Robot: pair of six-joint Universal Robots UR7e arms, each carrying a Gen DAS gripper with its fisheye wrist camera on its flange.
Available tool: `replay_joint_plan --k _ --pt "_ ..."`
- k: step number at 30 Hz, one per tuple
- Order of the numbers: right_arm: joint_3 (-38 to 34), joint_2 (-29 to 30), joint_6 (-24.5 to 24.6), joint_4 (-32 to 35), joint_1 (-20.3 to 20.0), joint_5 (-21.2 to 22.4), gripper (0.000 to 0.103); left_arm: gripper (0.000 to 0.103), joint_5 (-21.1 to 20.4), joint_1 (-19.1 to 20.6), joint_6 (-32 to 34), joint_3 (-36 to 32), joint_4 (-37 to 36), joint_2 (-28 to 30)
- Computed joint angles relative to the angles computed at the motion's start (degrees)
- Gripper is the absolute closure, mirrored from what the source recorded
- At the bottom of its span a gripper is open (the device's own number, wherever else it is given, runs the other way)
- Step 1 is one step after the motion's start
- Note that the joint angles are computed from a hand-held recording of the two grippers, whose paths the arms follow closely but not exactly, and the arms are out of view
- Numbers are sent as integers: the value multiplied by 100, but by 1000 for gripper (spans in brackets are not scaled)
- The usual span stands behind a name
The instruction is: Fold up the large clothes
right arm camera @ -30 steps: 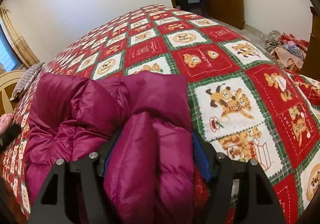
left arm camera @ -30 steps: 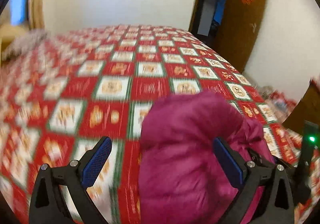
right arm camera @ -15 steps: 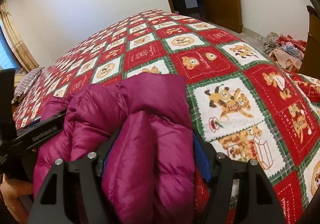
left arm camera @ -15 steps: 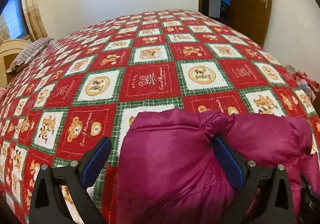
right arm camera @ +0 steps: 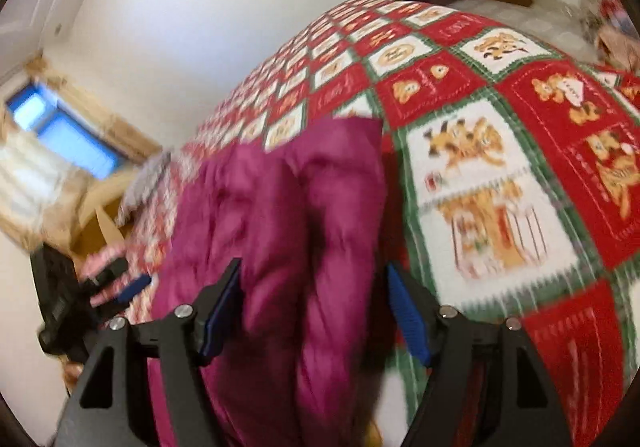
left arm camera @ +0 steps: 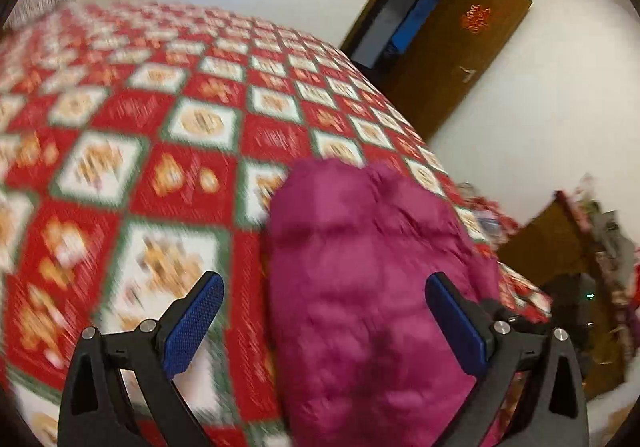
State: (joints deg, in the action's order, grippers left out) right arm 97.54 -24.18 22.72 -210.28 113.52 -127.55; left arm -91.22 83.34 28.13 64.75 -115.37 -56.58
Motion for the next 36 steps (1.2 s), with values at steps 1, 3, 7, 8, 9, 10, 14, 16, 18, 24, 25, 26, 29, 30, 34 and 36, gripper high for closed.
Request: replay_joint_plan --k 1,3,7,8,9,10,14,16,18,24,25,26,29,30,34,36 --pt "26 -2 36 40 -6 101 28 1 -61 18 14 59 79 8" --pt "-20 41 3 122 1 189 26 1 34 -2 73 283 183 15" --pt "-378 202 -335 654 62 -86 24 1 -255 71 -55 435 275 67" --pt "-438 227 -396 690 51 -113 24 1 -310 87 -74 381 328 101" --pt "-551 275 -455 788 48 -178 22 2 -389 110 -84 322 381 142" --pt "-667 323 -483 905 49 -267 22 2 -455 129 -48 298 386 156" --pt "-1361 606 -369 1924 263 -992 31 13 -462 137 33 439 222 70" --pt "-1532 649 -107 2385 365 -1090 50 23 -439 126 33 503 254 -25" --pt "-1486 613 171 2665 462 -1120 55 28 -375 130 100 609 323 -202" --pt "-1123 492 847 2820 909 -1058 66 30 -564 167 192 1027 806 -901" --pt "-996 451 924 2727 1024 -1076 67 30 -748 180 175 1067 972 -1011" --pt "-895 410 978 2669 1100 -1103 67 30 -911 185 145 1088 1112 -1079" --pt "-463 201 1204 2361 1438 -1356 67 30 -1336 74 38 1340 1345 -1335" --pt "-248 74 1308 2251 1560 -1529 67 30 -1437 -44 87 1555 1349 -1481" --pt "700 -603 2004 2171 1980 -2281 67 30 -1701 -523 189 2344 1166 -1852" --pt "1118 -936 2531 2525 2110 -2674 67 30 -1660 -798 29 2759 953 -1954"
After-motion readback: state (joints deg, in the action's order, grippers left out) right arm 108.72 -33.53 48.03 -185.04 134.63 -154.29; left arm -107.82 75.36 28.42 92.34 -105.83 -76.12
